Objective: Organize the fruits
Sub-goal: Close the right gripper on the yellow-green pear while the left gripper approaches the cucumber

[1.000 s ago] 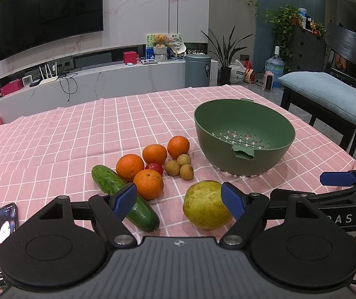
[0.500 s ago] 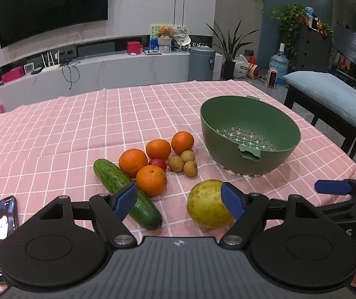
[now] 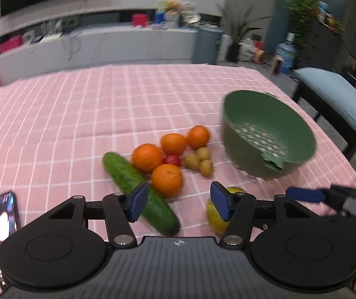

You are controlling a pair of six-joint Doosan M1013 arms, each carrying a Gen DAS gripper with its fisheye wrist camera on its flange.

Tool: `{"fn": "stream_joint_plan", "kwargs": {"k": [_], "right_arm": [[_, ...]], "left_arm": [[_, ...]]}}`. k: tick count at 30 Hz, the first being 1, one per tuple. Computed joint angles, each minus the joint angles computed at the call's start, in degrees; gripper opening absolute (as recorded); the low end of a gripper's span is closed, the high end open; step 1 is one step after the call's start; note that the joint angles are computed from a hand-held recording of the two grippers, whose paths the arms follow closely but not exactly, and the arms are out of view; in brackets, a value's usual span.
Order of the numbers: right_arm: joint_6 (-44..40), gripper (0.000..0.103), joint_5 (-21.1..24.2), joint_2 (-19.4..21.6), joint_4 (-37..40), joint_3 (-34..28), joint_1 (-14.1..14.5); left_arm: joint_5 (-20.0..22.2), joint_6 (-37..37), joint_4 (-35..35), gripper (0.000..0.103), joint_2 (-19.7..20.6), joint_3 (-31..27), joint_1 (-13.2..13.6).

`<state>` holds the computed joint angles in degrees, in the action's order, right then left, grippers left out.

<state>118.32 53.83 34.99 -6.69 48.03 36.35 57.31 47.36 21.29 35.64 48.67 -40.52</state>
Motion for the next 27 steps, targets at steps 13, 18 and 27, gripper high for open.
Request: {"fn": "stream_joint_plan", "kwargs": {"k": [13,18,27], "right_arm": [[-1.76,0.074,7.87,6.63,6.11,-9.62,-0.51],[-2.53,0.073,7.71,7.22,8.0,-9.96,-0.83],[-4.04,0.069,6.8,7.18,10.62,-9.48,-1.17]], "left_arm": [[4.69,-8.04,-7.72,0.068,1.26,-1.19,3.48],[4.96,-7.77,-9.58,0.068,2.35,-2.62,4.23],[7.95,-8.69,-9.11,0.056,4.74,-6.11,4.92]]}}
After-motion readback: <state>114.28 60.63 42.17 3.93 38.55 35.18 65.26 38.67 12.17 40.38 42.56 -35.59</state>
